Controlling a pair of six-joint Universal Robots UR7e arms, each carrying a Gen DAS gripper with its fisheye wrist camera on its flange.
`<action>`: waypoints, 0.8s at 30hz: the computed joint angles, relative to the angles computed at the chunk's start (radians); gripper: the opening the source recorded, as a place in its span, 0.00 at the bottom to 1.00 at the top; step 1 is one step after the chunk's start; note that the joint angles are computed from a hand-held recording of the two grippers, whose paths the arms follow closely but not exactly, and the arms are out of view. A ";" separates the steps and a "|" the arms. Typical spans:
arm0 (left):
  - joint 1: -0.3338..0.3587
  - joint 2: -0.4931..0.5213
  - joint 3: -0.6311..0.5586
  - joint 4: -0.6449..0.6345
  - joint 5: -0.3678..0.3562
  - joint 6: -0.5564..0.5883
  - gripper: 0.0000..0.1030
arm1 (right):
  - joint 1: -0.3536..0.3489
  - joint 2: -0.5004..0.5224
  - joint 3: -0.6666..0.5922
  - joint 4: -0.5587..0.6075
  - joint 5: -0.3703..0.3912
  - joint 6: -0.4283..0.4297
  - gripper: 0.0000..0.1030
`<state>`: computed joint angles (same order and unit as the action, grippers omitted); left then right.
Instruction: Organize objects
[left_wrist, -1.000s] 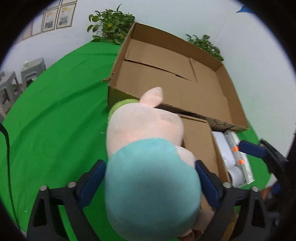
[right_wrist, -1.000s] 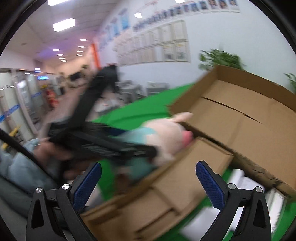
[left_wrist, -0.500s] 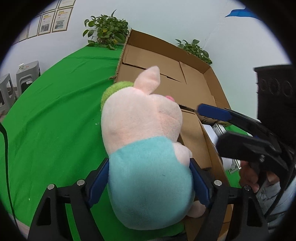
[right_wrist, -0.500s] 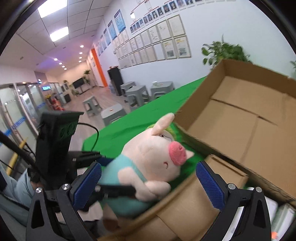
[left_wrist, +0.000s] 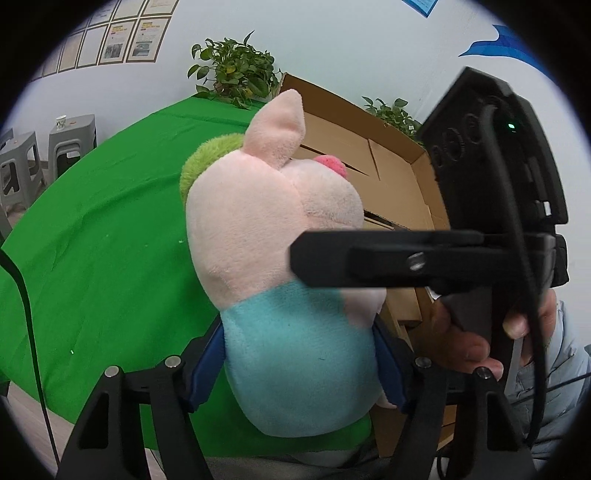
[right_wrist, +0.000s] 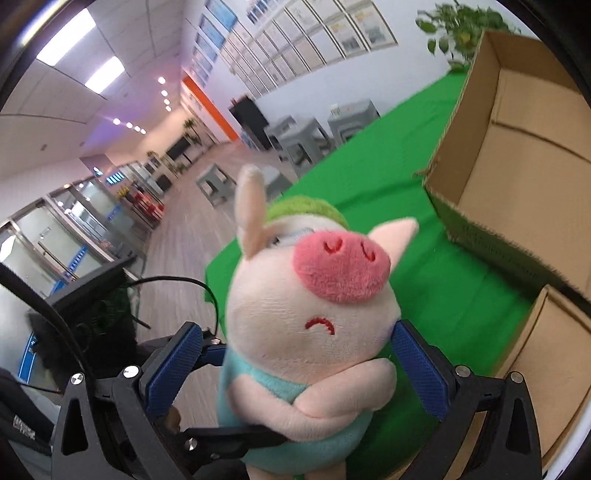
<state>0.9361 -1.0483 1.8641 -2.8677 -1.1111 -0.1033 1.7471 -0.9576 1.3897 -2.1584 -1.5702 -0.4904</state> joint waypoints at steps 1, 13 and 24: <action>-0.003 0.004 0.002 -0.009 0.004 0.011 0.68 | 0.001 0.013 -0.017 0.022 -0.007 0.017 1.00; -0.052 0.052 -0.084 -0.026 0.067 0.119 0.63 | 0.011 -0.021 0.030 -0.183 0.028 0.064 0.78; -0.067 0.239 -0.426 0.027 0.051 0.382 0.63 | 0.022 0.026 -0.218 -0.202 0.116 0.072 0.77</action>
